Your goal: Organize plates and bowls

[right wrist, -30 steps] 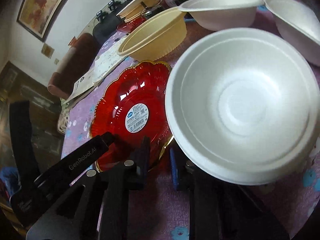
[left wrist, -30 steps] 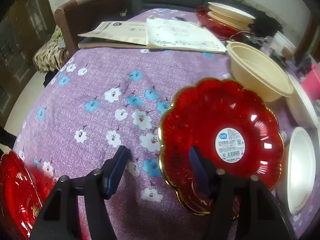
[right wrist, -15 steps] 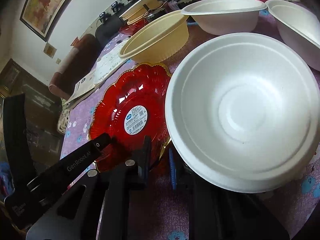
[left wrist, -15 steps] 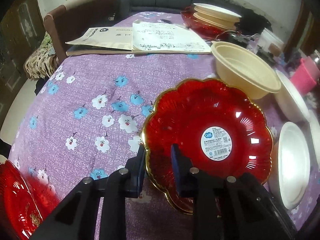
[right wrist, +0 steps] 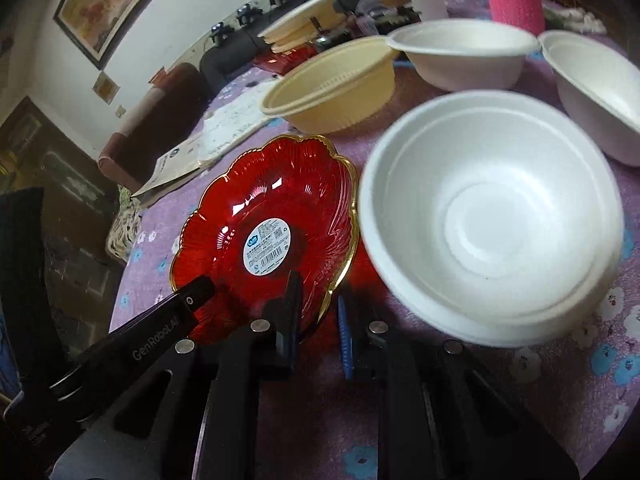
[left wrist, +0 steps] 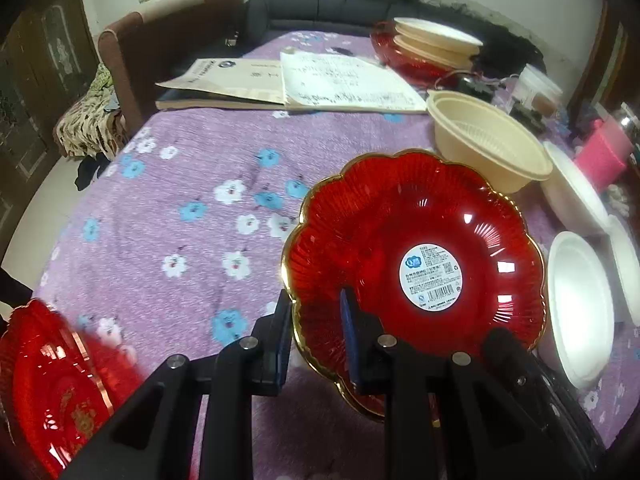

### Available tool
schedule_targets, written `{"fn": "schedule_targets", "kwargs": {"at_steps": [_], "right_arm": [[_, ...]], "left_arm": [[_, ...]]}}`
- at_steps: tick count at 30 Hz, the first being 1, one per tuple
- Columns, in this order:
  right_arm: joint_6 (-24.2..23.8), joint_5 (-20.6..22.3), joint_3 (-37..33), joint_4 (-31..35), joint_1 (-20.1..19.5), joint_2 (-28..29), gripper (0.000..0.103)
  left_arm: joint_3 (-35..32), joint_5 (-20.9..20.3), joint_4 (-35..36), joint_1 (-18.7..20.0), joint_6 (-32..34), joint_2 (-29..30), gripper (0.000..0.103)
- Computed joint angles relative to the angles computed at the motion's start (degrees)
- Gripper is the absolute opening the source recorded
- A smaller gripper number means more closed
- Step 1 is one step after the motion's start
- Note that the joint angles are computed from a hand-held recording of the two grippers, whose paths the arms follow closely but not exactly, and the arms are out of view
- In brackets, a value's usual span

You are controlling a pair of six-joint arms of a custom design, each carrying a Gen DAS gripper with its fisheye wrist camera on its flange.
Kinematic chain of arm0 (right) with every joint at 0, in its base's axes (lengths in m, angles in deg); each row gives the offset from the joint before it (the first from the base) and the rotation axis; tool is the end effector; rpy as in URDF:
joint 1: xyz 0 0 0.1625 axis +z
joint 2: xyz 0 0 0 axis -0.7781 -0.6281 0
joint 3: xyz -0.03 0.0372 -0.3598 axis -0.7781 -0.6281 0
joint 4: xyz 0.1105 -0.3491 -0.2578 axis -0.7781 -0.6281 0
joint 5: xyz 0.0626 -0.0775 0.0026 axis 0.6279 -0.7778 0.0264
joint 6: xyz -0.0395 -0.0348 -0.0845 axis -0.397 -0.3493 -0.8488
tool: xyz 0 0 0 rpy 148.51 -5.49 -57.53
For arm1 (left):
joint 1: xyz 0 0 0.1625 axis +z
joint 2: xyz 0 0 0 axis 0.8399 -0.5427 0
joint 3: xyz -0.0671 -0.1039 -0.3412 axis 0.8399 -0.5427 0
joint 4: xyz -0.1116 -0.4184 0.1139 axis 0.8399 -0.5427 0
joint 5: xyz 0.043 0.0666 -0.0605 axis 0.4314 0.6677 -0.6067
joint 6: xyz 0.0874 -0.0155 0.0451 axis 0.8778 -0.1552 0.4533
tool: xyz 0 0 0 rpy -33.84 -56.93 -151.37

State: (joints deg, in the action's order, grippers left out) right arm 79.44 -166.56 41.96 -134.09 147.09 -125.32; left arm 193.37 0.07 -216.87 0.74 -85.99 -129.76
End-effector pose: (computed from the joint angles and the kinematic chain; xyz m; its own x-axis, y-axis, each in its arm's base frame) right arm 0.1659 -0.6047 0.0230 -0.9571 0.0433 0.2866 -0.1349 0.8085 -0.5728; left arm -0.1245 -0.6029 0.1201 -0.7229 -0.1670 -0.6705 0.2592 0.8339 -0.4872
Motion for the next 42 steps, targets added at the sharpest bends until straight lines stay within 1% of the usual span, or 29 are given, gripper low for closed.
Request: {"fn": "schedule_targets", "kwargs": {"at_steps": [6, 9, 13, 16, 19, 23, 26, 29, 32, 35, 37, 42], "right_arm": [[-3.0, -1.5, 2.2, -5.2, 2.1, -0.5, 0.015], [-4.5, -1.9, 4.2, -8.3, 3.1, -1.0, 0.015], [-6.9, -3.6, 6.9, -13.8, 5.4, -1.5, 0.015], [-7.0, -3.4, 8.9, -15.2, 6.8, -2.8, 0.015], [-7.5, -3.7, 10.4, -16.6, 8.6, -3.7, 0.015], [-8.2, -3.9, 12.3, -17.5, 11.3, -4.6, 0.015], [-8.5, -3.3, 13.1, -17.0, 13.1, -4.5, 0.015], [-9.1, -2.8, 13.4, -16.7, 15.5, -3.2, 0.015], [-10.2, -2.9, 12.7, -15.8, 17.7, -1.0, 0.015], [-11.1, -3.4, 11.5, -14.1, 19.4, 1.5, 0.015], [-11.4, -4.3, 10.5, -12.9, 20.2, 3.3, 0.016], [-11.2, -7.2, 7.7, -8.1, 21.2, 7.3, 0.016]], "left_arm": [[3.7, 0.4, -0.4, -1.4, -1.4, -4.0, 0.022], [6.0, 1.2, -0.8, -2.7, -2.0, -6.5, 0.022], [10.0, 2.6, -1.3, -4.8, -3.2, -10.7, 0.022], [12.5, 2.9, -1.2, -6.0, -3.9, -13.9, 0.022], [15.6, 4.4, -0.4, -7.8, -5.3, -17.7, 0.022], [20.2, 6.9, 3.3, -10.0, -8.3, -24.4, 0.022], [23.9, 9.3, 9.0, -11.4, -12.6, -31.1, 0.022], [26.8, 11.6, 15.7, -11.8, -17.2, -37.8, 0.022], [28.7, 13.1, 22.7, -11.4, -22.0, -43.4, 0.022], [30.0, 13.0, 25.6, -9.8, -23.9, -46.7, 0.022], [30.4, 12.4, 24.8, -8.0, -23.3, -47.2, 0.022], [31.0, 8.8, 20.4, -2.8, -20.1, -47.2, 0.023]]}}
